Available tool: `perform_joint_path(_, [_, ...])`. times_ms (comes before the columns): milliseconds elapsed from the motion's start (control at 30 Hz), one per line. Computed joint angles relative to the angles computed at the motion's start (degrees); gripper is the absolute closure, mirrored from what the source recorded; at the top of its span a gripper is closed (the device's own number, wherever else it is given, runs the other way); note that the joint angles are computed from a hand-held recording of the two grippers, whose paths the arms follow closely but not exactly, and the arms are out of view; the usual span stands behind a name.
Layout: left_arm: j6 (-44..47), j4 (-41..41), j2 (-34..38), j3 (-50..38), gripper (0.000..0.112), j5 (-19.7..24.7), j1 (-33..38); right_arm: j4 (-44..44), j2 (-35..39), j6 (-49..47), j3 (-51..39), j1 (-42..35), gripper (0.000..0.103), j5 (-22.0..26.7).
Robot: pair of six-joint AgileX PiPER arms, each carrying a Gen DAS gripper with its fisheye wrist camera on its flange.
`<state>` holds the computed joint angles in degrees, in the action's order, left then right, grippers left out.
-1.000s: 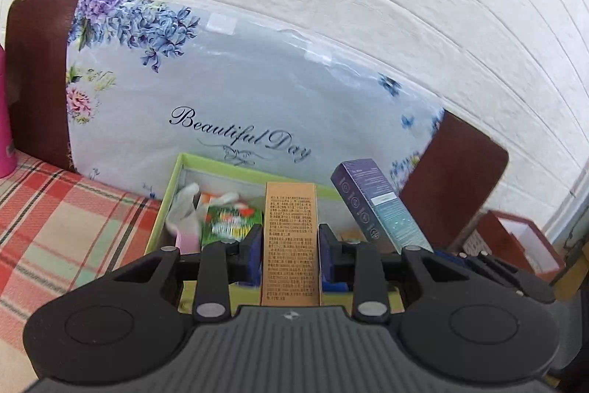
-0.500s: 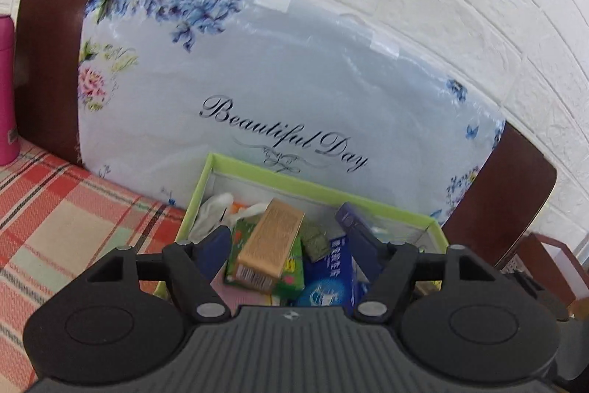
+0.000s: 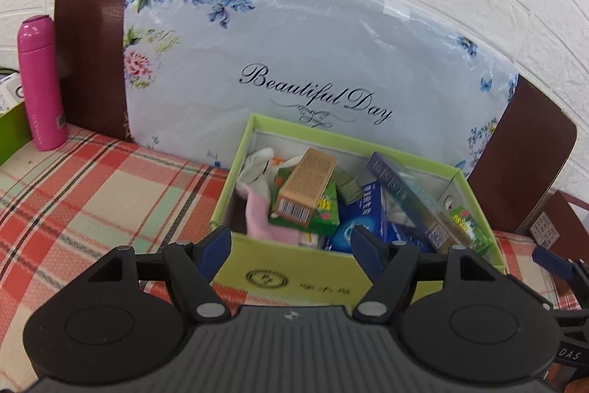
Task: Organize objects
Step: 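Lower tan box and long box into the lime-green box and open both tools, then withdraw both tools and reach toward the clear plastic tube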
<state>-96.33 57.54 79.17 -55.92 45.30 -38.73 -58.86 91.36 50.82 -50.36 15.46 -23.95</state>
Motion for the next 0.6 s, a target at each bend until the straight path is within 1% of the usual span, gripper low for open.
perform_joint_path(67, [-0.6, -0.4, -0.6, 0.8, 0.038, 0.8, -0.8, -4.5, -0.5, 4.0, 1.4, -1.8, 0.002, -0.8])
perform_joint_path(133, [-1.3, -0.5, -1.3, 1.6, 0.038, 1.4, -1.6, -6.9, -0.8, 6.4, 2.6, -3.3, 0.002, -1.8])
perform_joint_path(200, [-2.0, -1.0, -2.2, 2.6, 0.038, 2.4, -2.9, -12.9, -0.3, 11.7, 2.6, -4.9, 0.002, -3.0])
perform_joint_path(300, [-4.7, -1.2, -5.1, 5.8, 0.038, 3.7, -5.9, -19.9, 1.3, 17.7, 1.6, -5.3, 0.002, -2.0])
perform_joint_path(333, [-6.0, -1.1, -6.3, 7.2, 0.038, 4.0, -7.1, -20.9, 1.9, 18.4, 1.4, -5.2, 0.002, -1.4])
perform_joint_path(433, [-8.4, -2.0, -8.5, 10.0, 0.037, 6.1, -10.8, -21.5, 4.1, 16.9, 0.5, -5.1, 0.002, -1.6])
perform_joint_path(500, [-10.7, -2.0, -9.4, 11.7, 0.037, 7.4, -13.0, -20.4, 5.8, 14.4, -0.3, -4.4, 0.002, -1.1])
perform_joint_path(600, [-13.0, -2.1, -10.1, 14.0, 0.037, 7.2, -14.7, -19.8, 8.4, 10.5, -2.1, -3.2, 0.002, -0.7])
